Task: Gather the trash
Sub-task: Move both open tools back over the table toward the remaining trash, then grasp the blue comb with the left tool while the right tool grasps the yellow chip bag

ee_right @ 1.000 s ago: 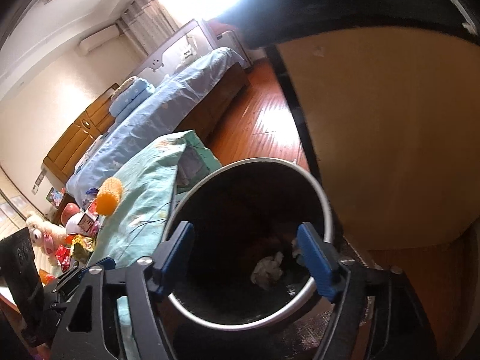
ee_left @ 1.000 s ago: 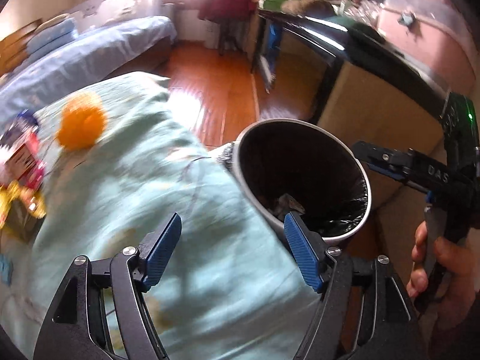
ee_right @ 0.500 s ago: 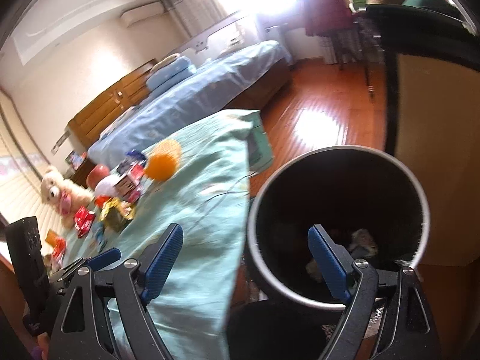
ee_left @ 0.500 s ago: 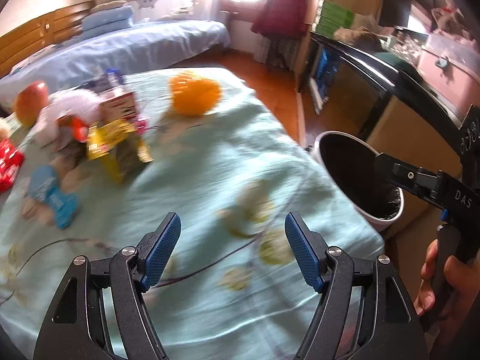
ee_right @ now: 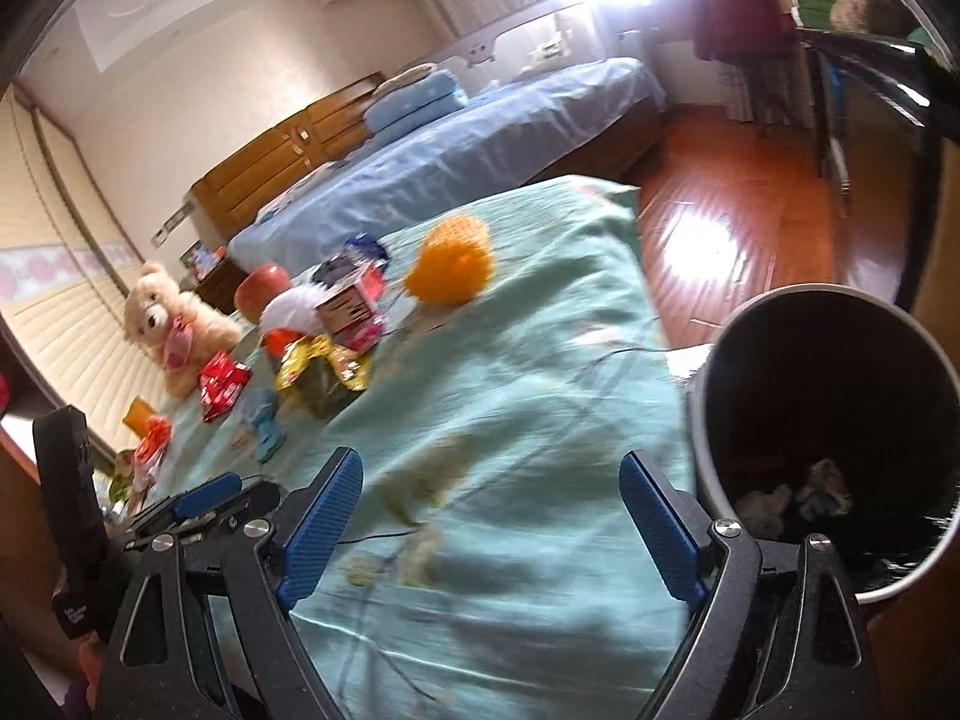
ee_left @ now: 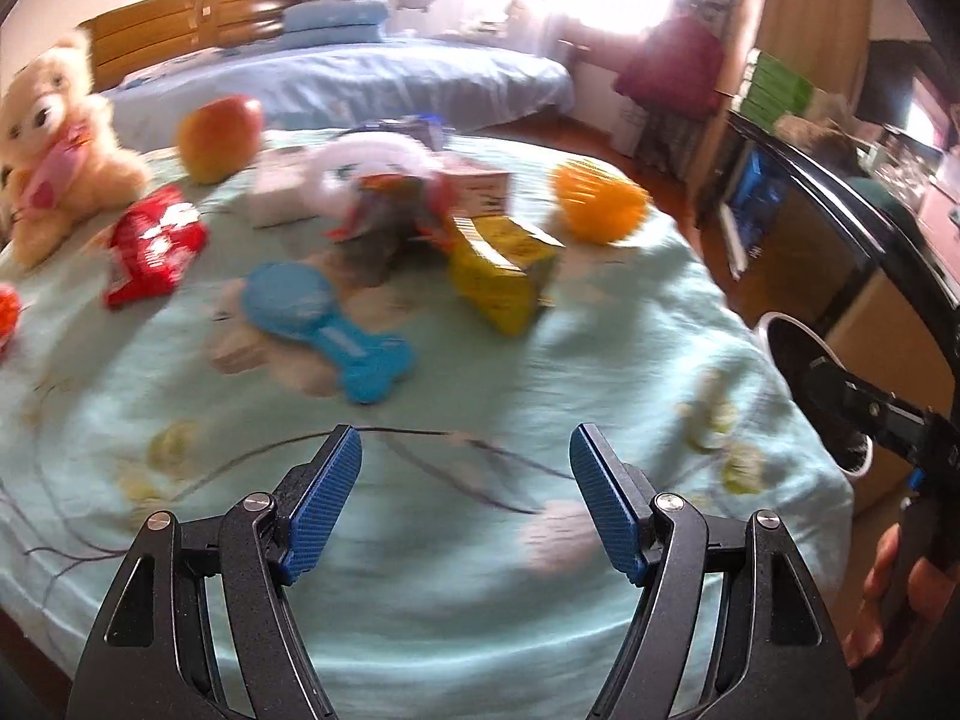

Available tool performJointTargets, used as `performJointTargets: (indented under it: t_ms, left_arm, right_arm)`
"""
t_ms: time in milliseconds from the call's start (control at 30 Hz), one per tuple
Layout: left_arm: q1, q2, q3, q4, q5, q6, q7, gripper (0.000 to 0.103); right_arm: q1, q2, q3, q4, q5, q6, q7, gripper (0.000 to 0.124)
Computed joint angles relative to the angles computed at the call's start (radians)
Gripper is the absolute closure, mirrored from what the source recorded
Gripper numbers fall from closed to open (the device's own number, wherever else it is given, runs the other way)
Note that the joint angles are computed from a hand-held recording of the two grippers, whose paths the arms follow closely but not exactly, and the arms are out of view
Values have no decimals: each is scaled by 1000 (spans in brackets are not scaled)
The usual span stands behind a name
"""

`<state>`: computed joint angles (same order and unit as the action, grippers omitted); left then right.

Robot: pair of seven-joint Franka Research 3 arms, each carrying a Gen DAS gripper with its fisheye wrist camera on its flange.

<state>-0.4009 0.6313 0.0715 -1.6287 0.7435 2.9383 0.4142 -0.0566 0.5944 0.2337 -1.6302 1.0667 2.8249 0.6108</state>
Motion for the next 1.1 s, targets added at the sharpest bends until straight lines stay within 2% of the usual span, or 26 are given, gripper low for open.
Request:
performJointTargets:
  t_ms: [233,333,500,567,767,900,1100]
  left_arm:
    - [25,-23,16,-25,2,-47,-40,30]
    - [56,-18,-5,-17,-11,-64,-20,30]
    - [98,11,-39,30,-58,-83,34,30]
    - [114,33,-56,62,-85,-90,74,29]
    - [157,142,-117,224,-209,-181,238,30]
    - [128,164,-78,269,-207,-227,272,30]
    - [139,101,-52,158,-192,-173,262,30]
  right_arm:
    - [38,53,-1,74,-78,-74,38,35]
    - [57,93,-3,134,-130,-119,54,35]
    - [109,198,-43,296,-275,-226,168,36]
    - [114,237,-42,362,-319,-268,199,41]
    - [121,301,-40,472,-398,-316,252,46]
    - [130,335,-40,530,-433,-344,275,46]
    - [156,414,-44,659,-484,-380,325,46]
